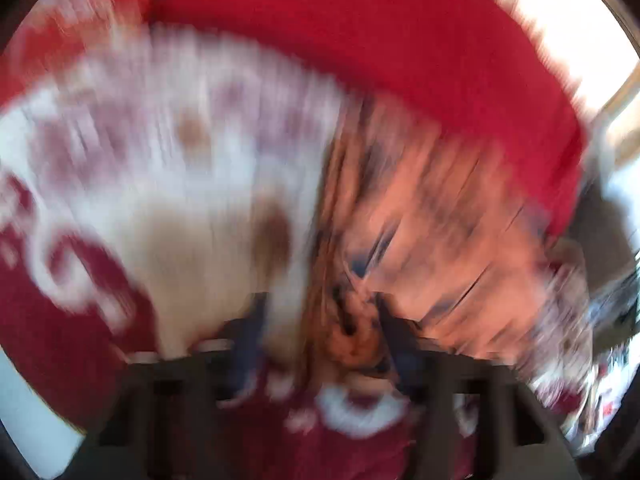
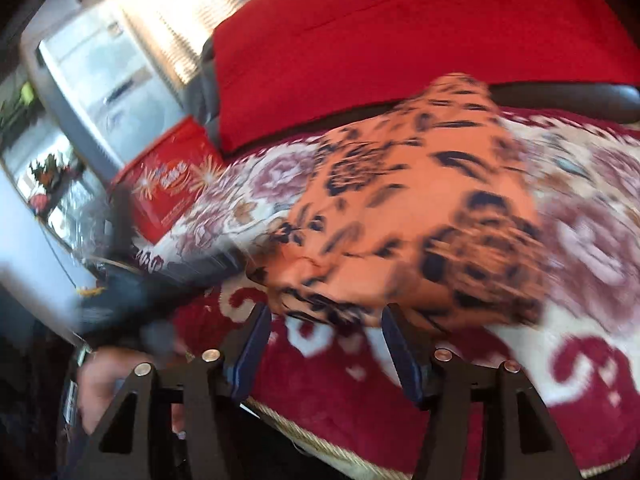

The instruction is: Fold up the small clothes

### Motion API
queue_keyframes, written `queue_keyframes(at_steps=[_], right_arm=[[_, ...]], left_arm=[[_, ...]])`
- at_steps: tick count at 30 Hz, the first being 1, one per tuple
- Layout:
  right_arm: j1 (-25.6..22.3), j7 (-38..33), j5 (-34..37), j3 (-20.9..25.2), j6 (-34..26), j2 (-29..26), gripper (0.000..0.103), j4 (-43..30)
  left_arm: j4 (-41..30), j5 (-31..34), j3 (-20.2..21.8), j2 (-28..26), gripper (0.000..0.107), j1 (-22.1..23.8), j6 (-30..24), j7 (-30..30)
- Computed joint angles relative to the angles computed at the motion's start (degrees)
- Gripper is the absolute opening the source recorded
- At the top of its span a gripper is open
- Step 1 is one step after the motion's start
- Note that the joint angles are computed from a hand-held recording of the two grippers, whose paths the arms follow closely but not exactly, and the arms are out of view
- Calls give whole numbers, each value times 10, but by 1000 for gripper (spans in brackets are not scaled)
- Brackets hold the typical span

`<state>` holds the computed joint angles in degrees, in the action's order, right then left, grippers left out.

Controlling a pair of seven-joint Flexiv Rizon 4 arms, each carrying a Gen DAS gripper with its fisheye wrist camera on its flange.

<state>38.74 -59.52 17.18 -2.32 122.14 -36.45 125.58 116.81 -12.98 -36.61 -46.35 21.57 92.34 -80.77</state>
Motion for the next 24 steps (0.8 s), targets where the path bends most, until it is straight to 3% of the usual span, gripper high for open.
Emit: queue_keyframes(at_steps=[1,2,3,6,9,10,12,13,14,15,16,20,24], right_arm=[[-4,4,7,4,9,5,61,11],[-7,9,17,7,18,12,62,25],[-14,15,26,12,28,23,62,42],[-68,49,16,53,70,25,64,66],[-95,74,13,65,97,18,68,72],[-107,85,8,72,109,18,69,76],[-140,113,-10,88,136,10,75,82],[-148,124,-14,90,145,8,78,84],[-156,133,-20,89,149,5,83,81],[-167,140,-31,87,148,3,83,79],[-182,146,-48,87,142,-1,83,73],[-310,228,-216,124,115,-32,83,30],[-418,309,-388,158,72,-90,82,-40]], left_arm=[[-9,-10,-11,-9,36,10,-36,-16],[-1,8,-34,-12,36,37,-35,-26],[12,23,-54,-26,36,54,4,-21],[22,18,-55,-21,36,52,15,-9],[27,27,-59,-22,36,60,21,-18],[33,31,-60,-20,36,62,38,-26],[55,54,-38,0,37,47,121,-50],[63,70,-13,13,44,24,183,-59],[64,79,5,18,50,7,218,-66],[63,84,24,23,64,-14,254,-75],[57,91,32,22,68,-23,268,-82],[11,118,41,14,68,-55,213,-88],[-24,108,110,25,68,-135,153,-99]])
